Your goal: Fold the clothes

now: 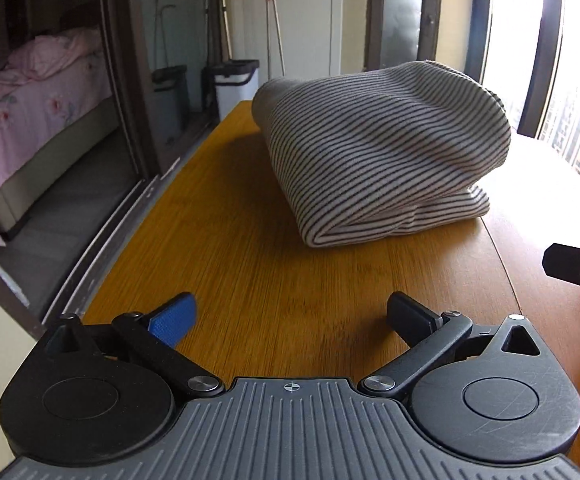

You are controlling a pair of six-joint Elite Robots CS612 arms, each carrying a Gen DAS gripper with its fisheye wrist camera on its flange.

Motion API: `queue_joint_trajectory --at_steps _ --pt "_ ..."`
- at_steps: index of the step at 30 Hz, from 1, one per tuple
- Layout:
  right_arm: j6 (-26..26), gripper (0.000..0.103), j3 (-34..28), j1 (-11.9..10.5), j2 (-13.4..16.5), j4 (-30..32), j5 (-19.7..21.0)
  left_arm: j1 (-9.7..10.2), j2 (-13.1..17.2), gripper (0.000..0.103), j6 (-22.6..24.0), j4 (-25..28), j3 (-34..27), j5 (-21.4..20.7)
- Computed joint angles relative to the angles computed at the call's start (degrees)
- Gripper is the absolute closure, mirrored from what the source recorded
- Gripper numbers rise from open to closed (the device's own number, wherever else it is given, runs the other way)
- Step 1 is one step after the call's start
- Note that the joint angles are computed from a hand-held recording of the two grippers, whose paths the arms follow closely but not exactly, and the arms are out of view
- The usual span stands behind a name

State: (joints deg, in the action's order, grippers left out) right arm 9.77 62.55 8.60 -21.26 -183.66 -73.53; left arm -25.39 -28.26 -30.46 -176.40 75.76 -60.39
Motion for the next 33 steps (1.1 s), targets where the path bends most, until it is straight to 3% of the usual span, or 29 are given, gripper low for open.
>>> queue_joint_trajectory --at_steps 3,7,12,33 --pt "-7.36 0.000 -0.05 0.58 -0.70 4.03 -2.69 -0.19 -0.54 0.000 -0.60 -0.29 0.88 0.28" --pt "-16.39 0.000 -1.67 2.76 -0.61 8.11 -11.20 -0.26 -0.73 0.000 -0.74 -0.60 1.25 0.61" --pt "-14.28 0.000 -2.86 2.38 -0.16 9.25 -10.73 -0.20 -0.67 0.000 -0.80 -0.45 1.04 0.79" --pt "-16.27 0.000 -3.39 1.52 0.14 9.46 -8.53 -0.03 -0.83 0.000 -0.55 -0.47 1.14 0.56"
